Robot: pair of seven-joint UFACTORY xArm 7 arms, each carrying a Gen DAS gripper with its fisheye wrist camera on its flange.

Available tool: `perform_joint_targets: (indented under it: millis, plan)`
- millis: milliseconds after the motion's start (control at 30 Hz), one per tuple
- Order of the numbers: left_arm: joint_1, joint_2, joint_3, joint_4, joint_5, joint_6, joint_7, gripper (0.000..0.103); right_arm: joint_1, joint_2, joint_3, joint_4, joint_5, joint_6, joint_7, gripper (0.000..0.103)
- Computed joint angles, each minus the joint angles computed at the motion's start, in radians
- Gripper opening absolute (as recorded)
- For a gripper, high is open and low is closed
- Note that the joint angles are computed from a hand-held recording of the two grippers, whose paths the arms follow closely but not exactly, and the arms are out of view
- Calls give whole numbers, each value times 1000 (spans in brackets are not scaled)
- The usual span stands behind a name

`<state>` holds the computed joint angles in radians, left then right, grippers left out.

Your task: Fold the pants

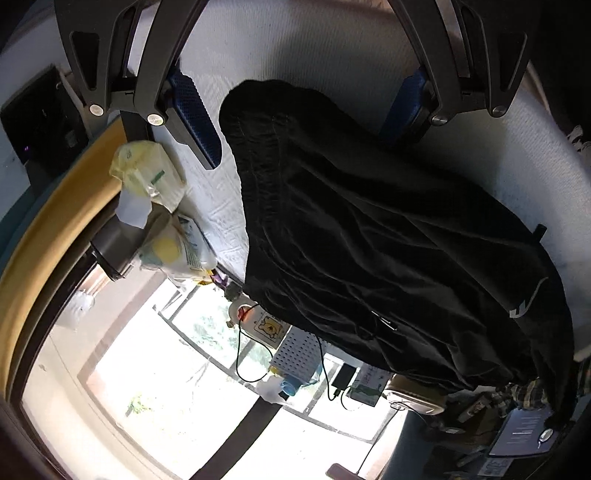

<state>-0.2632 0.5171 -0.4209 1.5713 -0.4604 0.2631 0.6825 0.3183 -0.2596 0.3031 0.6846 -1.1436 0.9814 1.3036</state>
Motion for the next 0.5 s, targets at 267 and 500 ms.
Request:
perform_joint_targets:
  millis: [267, 500]
  plan:
    - [38, -2, -14, -33, -34, 107, 105, 6, -48, -20, -43, -10, 50, -156, -3, 32]
    - [18, -54, -8, -113, -69, 155, 287, 81, -84, -6, -53, 16, 134, -214, -41, 32]
